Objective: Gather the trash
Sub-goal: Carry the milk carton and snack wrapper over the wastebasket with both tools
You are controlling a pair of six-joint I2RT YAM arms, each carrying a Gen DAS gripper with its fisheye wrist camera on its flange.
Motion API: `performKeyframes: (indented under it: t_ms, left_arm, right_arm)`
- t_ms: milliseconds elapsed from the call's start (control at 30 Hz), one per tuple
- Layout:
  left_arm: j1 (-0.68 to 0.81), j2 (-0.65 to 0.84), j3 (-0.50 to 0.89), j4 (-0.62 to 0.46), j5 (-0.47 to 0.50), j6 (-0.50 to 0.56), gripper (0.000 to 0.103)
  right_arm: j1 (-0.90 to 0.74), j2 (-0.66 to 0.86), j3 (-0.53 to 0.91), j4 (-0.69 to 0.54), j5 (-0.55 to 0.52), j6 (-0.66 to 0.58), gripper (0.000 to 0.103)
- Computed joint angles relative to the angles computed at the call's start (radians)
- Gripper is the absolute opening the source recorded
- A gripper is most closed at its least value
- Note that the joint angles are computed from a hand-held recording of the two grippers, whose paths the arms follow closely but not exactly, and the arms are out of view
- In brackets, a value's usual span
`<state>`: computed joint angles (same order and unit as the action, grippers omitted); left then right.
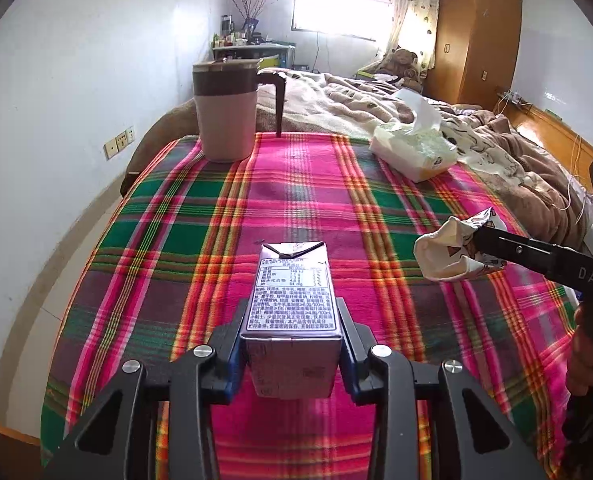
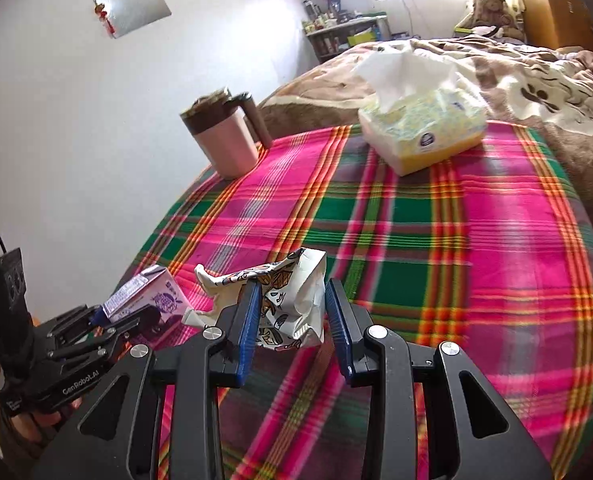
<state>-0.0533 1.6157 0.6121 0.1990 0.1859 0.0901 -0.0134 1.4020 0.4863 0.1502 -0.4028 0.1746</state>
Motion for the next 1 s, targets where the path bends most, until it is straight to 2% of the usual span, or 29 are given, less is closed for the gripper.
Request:
performKeyframes:
  t_ms: [233, 533, 867, 1000]
  left_arm:
    - [-0.114, -0.144, -0.078, -0.016, -0.062, -0.046, 0.039]
    - [-0.296, -0.286, -0.117, -0.057, -0.130, -0.124, 0.039]
    - [-0.531, -0.320, -0.075, -0.085, -0.234, -0.217, 0.039]
    - [-0.620, -0.299, -0.045, -0.079, -0.268, -0.250, 0.039]
  right_arm:
    - [-0.093, -0.178, -0.070, -0.068, -0.025, -0.024, 0.034]
    - [-0.309, -0.362, -0.114, -0.212, -0.139, -0.107, 0.034]
    - [-0.631, -0.514, -0.119, -0.383, -0.275, -0.278, 0.034]
    - [-0.789, -0.512, -0.100, -0.445, -0.360, -0.376, 0.034]
